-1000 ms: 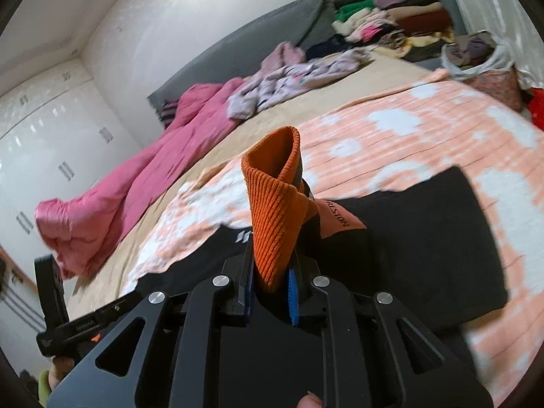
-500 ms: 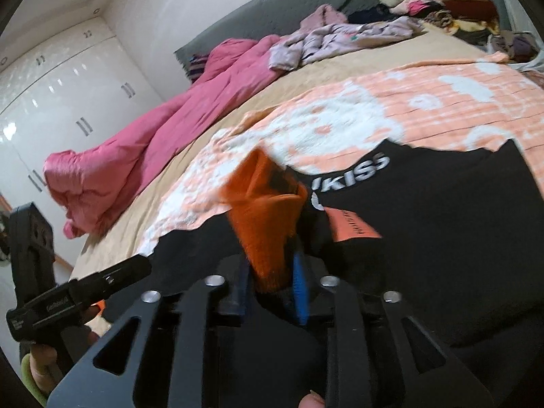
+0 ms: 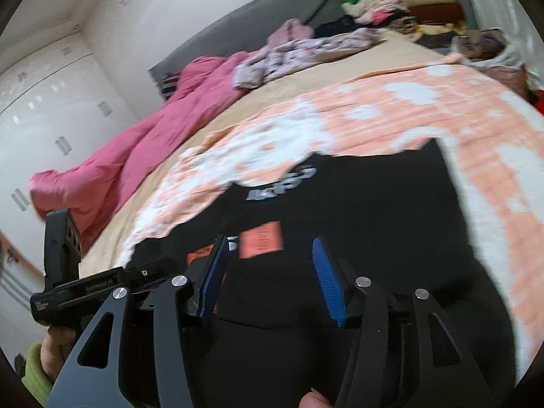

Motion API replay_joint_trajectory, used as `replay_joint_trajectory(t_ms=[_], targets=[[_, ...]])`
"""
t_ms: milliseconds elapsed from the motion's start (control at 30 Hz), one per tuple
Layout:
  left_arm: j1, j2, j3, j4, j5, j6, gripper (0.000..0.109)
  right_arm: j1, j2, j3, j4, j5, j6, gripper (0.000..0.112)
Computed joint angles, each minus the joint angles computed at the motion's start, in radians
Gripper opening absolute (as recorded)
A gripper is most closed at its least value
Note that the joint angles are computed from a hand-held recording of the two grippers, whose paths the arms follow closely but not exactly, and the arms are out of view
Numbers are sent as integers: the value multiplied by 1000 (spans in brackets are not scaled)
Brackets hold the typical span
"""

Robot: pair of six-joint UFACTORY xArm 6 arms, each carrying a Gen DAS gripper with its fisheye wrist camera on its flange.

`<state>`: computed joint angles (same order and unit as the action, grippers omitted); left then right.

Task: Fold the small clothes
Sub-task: 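Lift the cuff with the right gripper and fold the sleeve across the shirt body, then lower the cuff onto the shirt body and open the right gripper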

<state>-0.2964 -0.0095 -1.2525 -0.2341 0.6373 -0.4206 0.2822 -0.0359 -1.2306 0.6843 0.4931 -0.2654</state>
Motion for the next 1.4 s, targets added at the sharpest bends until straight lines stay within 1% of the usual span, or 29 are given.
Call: replay_joint_trajectory(t_ms=[100,133,167,200,233,267,300,400,467,567,667,733,800,867,1000,1100,1200,1300,1400], targets=[[-10,53,-41,23,19,-39,52,-45,-44,48,-53,-11,32,51],[-14,71,-55,42,25,-56,52,-58,-52,57,-53,-13,28,54],[-17,78,-59,58,24,-66,48,-68,-55,63,-58,-16,31,55],[-26,88,-67,98,24,-84,25,-81,-64,72,-70,-16,40,56],[-33,94,-74,130,27,-96,17,-89,-66,75,-71,-16,38,56],[-32,93,-72,131,21,-92,10,-95,-68,79,-70,-19,36,56],[-33,88,-62,102,1,-62,5,-104,-70,85,-76,-23,42,56],[-30,51,-40,107,-28,-16,4,-121,-69,92,-92,-16,54,56],[-27,24,-33,154,-33,-38,4,-125,-67,93,-121,-20,72,56],[-17,-24,-18,265,-23,-82,4,-127,-56,90,-152,-24,96,56],[-9,-51,-8,306,0,-95,4,-121,-50,91,-175,-29,120,56],[-3,-58,2,323,7,-102,6,-114,-46,86,-196,-24,131,56],[3,-62,14,325,15,-107,12,-103,-39,79,-219,-21,140,56],[6,-72,28,372,27,-152,13,-91,-36,74,-243,-19,142,56],[16,-118,62,488,23,-238,13,-61,-17,56,-309,-19,151,57],[6,-126,58,472,22,-199,13,-42,6,34,-334,-5,160,57],[-17,-95,31,441,31,-147,13,-21,51,-9,-376,32,204,57],[-32,-60,16,405,63,-123,17,-8,82,-37,-470,65,276,59],[-38,-46,29,433,104,-152,17,-11,108,-54,-570,123,367,61]])
